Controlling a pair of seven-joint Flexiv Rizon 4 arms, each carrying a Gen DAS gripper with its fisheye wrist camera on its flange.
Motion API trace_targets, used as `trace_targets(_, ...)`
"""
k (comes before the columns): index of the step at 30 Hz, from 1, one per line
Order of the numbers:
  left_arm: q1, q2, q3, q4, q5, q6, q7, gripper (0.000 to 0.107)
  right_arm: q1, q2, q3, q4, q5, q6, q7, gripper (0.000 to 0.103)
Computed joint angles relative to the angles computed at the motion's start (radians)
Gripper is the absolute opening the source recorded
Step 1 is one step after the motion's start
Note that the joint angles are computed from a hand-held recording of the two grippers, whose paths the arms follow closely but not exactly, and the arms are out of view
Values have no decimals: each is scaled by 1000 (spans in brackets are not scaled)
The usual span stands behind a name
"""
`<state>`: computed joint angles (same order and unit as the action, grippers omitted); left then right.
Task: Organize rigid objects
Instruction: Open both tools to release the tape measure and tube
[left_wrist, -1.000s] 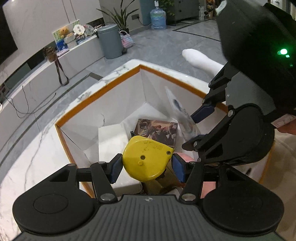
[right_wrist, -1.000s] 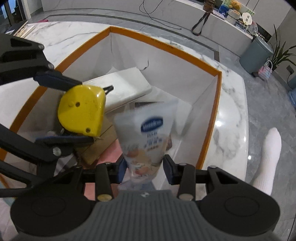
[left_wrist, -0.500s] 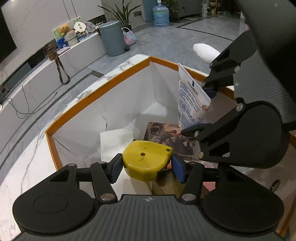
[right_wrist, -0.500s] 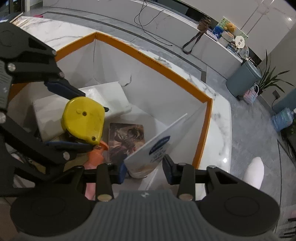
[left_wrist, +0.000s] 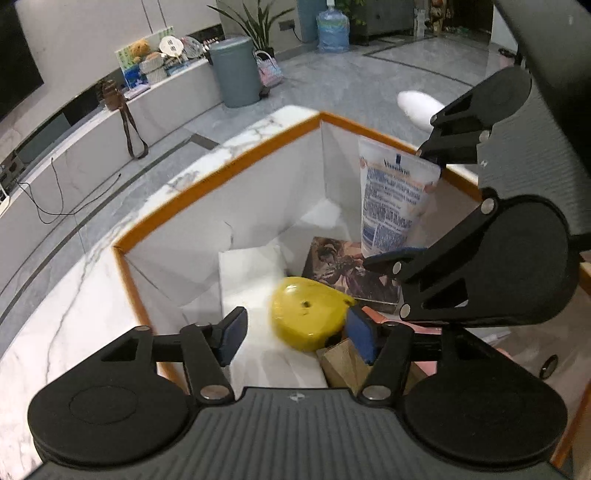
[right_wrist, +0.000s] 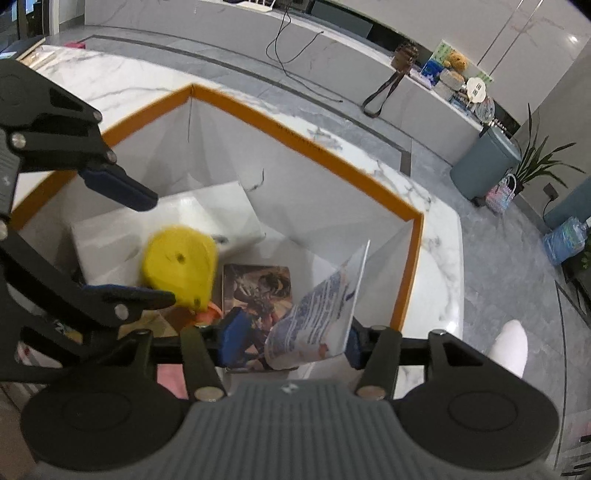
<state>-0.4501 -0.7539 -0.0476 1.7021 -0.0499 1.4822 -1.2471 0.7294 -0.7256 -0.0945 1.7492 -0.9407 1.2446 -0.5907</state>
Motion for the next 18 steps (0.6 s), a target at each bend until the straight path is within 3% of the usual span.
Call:
trace_targets(9,24,116,-8,137,2,114,-19,78,33,56,-16,6,-84,-9,77,62)
trace_targets(18,-71,264,121,281,19,216,-60,80,39,147,40,22,-214,-67,133,64)
